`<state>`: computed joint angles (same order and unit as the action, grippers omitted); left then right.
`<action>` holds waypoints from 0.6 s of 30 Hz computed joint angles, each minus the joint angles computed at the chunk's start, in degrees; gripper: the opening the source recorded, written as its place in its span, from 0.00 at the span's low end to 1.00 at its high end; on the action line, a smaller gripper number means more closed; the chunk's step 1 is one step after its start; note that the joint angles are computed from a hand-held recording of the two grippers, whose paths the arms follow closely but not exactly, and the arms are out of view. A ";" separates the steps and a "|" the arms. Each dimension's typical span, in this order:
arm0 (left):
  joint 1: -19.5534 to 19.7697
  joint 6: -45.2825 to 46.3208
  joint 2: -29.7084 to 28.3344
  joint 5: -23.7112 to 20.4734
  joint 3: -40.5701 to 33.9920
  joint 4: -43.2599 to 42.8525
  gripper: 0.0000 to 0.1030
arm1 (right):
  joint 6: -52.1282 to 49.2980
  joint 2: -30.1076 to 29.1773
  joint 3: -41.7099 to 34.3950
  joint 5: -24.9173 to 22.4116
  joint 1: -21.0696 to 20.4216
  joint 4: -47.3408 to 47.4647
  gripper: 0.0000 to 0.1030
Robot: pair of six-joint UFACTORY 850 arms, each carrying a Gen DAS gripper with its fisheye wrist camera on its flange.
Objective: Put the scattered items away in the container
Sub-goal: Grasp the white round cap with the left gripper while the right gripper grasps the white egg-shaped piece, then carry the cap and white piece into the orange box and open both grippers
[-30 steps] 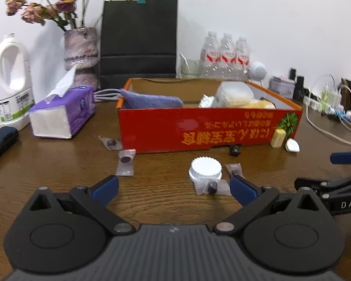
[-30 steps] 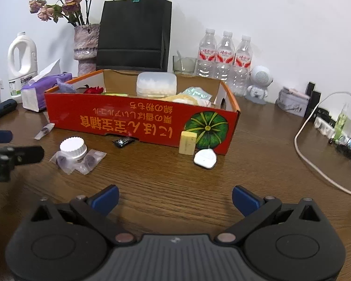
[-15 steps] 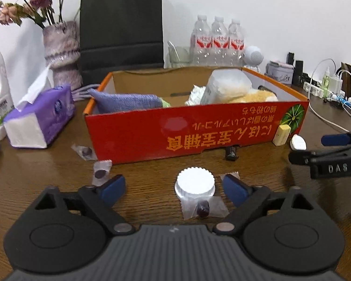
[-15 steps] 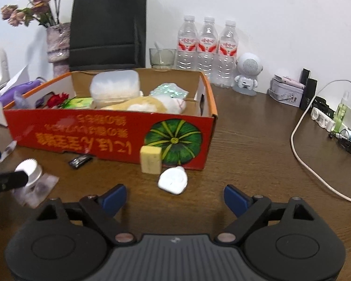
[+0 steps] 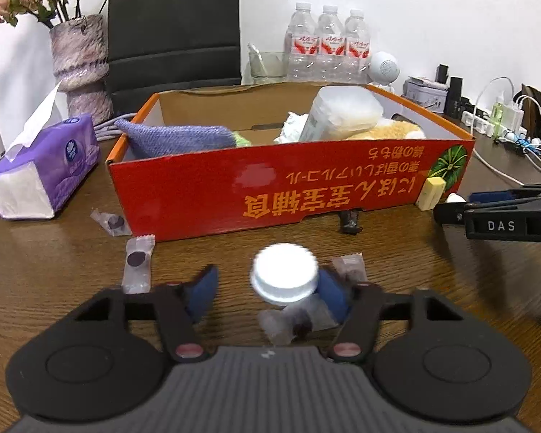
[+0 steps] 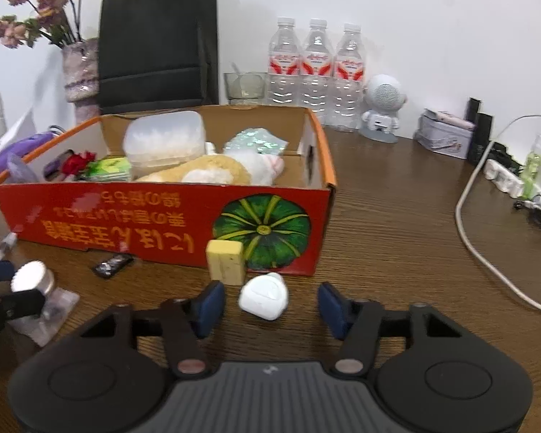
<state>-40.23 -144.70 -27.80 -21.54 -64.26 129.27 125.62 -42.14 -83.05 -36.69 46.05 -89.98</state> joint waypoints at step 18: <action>-0.46 -19.42 5.32 -8.29 8.35 14.95 0.39 | 13.27 4.09 7.05 -5.27 5.48 -12.87 0.26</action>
<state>-40.69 -164.11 -22.47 -29.83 -55.91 144.22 138.90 -38.05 -76.01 -41.95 51.54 -102.86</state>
